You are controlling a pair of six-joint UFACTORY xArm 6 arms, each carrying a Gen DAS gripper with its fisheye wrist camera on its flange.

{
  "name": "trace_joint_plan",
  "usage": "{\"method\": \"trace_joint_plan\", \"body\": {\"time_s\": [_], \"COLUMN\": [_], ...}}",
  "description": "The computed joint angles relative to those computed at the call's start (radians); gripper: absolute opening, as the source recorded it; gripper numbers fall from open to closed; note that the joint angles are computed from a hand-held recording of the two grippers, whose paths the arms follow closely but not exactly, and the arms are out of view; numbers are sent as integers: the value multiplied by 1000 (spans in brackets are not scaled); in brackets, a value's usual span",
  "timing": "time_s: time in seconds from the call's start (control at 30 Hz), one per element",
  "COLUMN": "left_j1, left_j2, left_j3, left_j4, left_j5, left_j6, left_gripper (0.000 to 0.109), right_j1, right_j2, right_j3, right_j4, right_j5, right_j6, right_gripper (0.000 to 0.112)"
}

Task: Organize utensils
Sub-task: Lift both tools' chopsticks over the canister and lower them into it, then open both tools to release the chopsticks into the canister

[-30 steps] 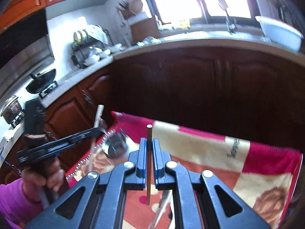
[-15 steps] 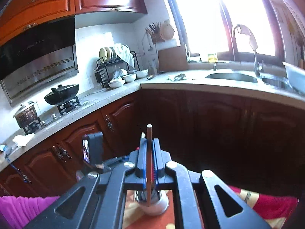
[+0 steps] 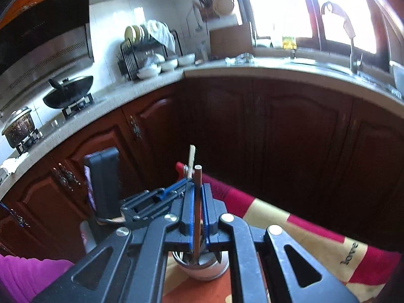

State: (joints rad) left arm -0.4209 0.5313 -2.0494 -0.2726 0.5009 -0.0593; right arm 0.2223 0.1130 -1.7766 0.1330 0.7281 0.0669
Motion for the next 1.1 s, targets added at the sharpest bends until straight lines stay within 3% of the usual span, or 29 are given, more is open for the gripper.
{"method": "trace_joint_plan", "body": {"time_s": [0.4,0.47,0.57,0.7,1.1], "left_j1": [-4,-4,-7,-11,-47], "left_j2": [-131,-152,-176,-222,-353], "left_j3": [183,207,230,281,423], "left_j4": [-57,-71,-70,-82,5], "left_j5": [-21,-21,-9,-2,-1], "left_j6": [52,65,75,90,70], "left_gripper": [41,41,51,65,67], "right_j1": [-9,-12,-15,-27,-65], "right_j2": [11,2,-34,-87,-266], "right_j3": [35,40,88,154,374], "right_j4": [25,22,29,47,66], "right_j5": [46,63,41,22,-4], "right_j6": [29,39,41,51,51], "right_gripper": [6,14,22,23,25]}}
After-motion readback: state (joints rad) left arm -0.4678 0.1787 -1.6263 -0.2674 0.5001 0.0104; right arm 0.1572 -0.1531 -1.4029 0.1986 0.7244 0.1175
